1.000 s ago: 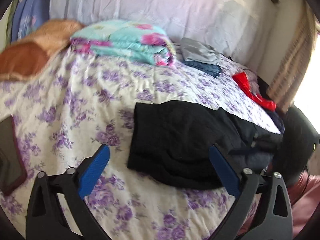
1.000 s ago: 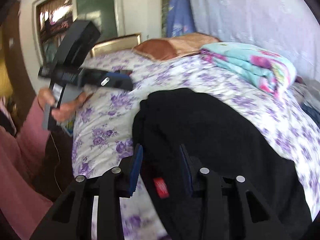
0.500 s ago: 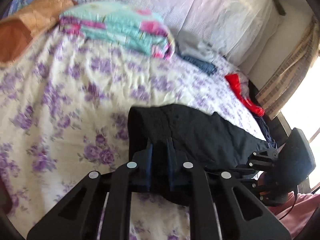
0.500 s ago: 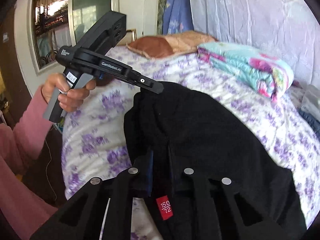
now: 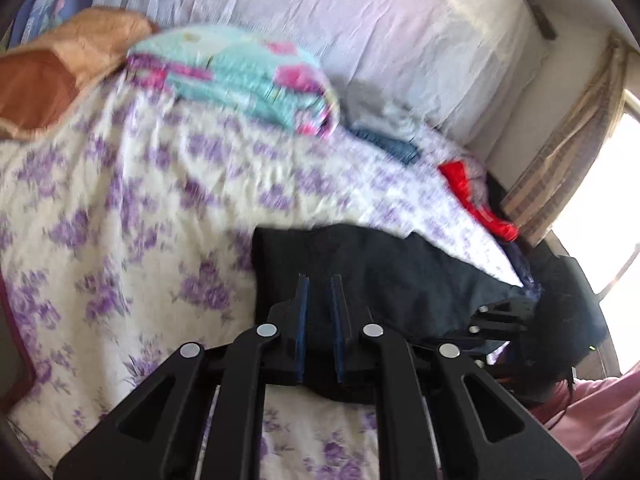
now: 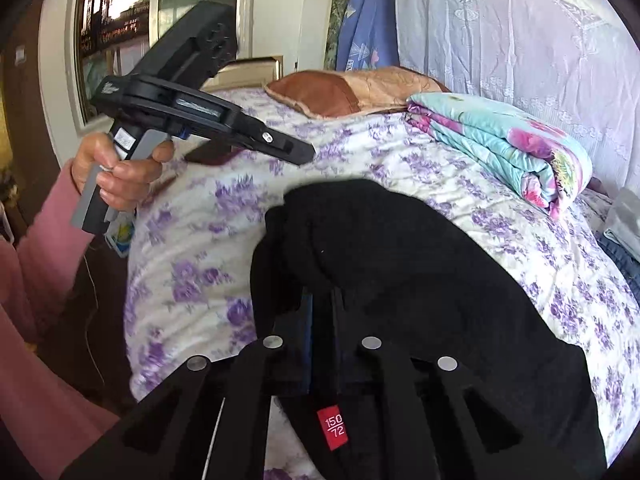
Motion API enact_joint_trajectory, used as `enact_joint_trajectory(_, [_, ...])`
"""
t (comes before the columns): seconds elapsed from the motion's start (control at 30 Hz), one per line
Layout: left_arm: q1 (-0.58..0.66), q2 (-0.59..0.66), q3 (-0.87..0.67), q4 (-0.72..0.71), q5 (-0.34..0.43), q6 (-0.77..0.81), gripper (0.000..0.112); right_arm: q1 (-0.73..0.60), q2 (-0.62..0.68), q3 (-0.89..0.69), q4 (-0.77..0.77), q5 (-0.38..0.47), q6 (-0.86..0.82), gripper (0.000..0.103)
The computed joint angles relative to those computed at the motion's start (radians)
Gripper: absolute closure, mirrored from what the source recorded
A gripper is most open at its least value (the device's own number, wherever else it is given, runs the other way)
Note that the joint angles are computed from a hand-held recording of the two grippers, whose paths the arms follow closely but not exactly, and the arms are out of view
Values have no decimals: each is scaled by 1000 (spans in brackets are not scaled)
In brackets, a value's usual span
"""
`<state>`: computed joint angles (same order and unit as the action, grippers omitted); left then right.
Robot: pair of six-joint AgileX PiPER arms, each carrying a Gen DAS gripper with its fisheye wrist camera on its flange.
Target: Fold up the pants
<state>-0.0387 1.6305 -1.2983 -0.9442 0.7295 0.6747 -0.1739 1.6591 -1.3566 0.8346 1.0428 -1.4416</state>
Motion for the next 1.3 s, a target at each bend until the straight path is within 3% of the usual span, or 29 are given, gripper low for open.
enact_joint_trajectory(0.13, [-29,1,-6,83,-15,-56,103,-8,4,2,8,16,12,96])
enact_joint_trajectory(0.23, [-54,82,-60,187,32,-175,101,-15,-21,25,27,22,-12,96])
enact_joint_trajectory(0.37, [-56,114,-64,132,50,-144,101,-21,-50,44,34,30,-26,96])
enact_joint_trajectory(0.57, [-16,9,39,-133,66,100,106,-59,-61,66,89,84,-57,96])
enact_joint_trajectory(0.63, [-27,-37,80,-134,19,111,106,-53,-37,66,78,101,-50,96])
enact_joint_trajectory(0.77, [-84,-53,88,-28,-40,41,106,26,19,117,-10,-5,1,95])
enact_joint_trajectory(0.8, [-106,-46,74,15,-55,9,106,21,11,135,16,-11,-16,93])
enact_joint_trajectory(0.9, [-203,-21,21,134,-102,-54,103,-34,1,112,69,115,-19,62])
enact_joint_trajectory(0.93, [-224,-6,2,137,-105,-47,93,-51,-12,119,86,123,-29,59])
enact_joint_trajectory(0.97, [-240,13,-18,130,-103,-35,76,-80,-38,133,106,124,-42,58])
enact_joint_trajectory(1.03, [-277,64,-64,168,-112,-62,62,-131,-75,162,134,98,-51,54])
enact_joint_trajectory(1.13, [-306,171,-134,374,-86,-269,62,-213,-91,188,160,69,-33,44])
enact_joint_trajectory(1.17, [-294,200,-127,389,-83,-292,70,-246,-84,200,152,49,-13,43])
enact_joint_trajectory(1.23, [-279,165,-37,322,-162,-216,79,-268,-52,204,58,-3,92,43])
enact_joint_trajectory(1.3, [-245,141,-2,244,-153,-181,85,-359,18,222,51,55,97,43])
